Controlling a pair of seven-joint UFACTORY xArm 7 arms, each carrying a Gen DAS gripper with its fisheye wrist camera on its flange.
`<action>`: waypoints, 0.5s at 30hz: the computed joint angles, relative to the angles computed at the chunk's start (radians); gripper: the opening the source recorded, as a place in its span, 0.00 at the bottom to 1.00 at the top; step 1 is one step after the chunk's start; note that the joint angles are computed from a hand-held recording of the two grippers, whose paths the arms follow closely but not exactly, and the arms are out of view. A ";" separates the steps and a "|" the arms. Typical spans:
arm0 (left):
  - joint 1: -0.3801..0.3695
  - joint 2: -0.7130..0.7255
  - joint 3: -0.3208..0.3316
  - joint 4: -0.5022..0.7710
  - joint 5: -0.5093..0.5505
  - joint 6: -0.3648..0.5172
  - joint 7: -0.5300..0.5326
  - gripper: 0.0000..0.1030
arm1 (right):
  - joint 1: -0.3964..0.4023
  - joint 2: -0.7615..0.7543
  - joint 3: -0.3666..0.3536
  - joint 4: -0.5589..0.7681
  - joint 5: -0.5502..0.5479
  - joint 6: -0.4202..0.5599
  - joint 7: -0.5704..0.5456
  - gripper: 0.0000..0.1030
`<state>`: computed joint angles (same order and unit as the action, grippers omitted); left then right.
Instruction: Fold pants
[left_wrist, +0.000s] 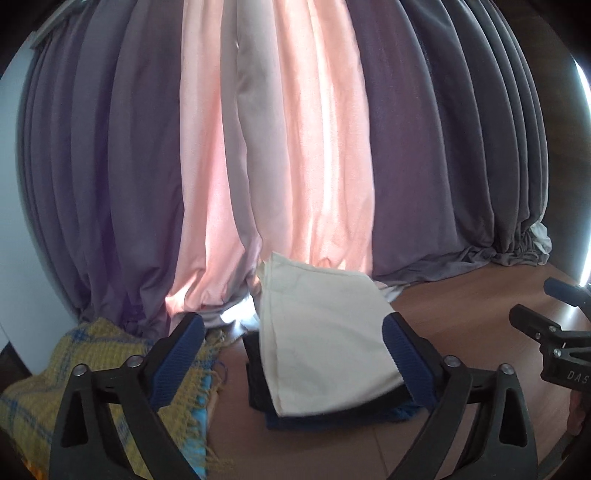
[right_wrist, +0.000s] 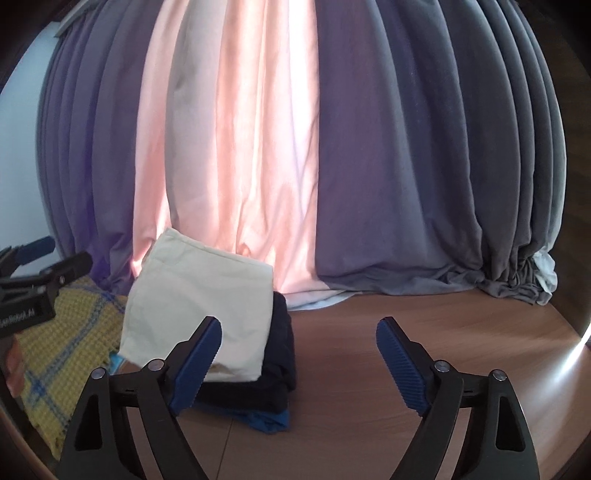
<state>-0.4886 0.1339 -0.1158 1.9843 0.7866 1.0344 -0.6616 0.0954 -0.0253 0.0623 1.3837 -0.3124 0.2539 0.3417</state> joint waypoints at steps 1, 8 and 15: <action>-0.011 -0.013 -0.006 -0.014 0.010 0.011 -0.020 0.97 | 0.001 -0.021 -0.004 -0.021 0.034 -0.003 -0.032 0.86; -0.083 -0.063 -0.081 -0.050 0.091 0.148 -0.149 1.00 | 0.025 -0.168 -0.049 -0.154 0.331 0.016 -0.298 0.87; -0.164 -0.076 -0.147 -0.055 0.162 0.274 -0.279 1.00 | 0.045 -0.328 -0.098 -0.284 0.439 0.046 -0.442 0.87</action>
<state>-0.6522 0.0578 -0.2624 1.9295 0.9485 1.3081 -0.9407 0.1407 -0.3532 -0.0361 1.0995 0.1261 0.3000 -0.0998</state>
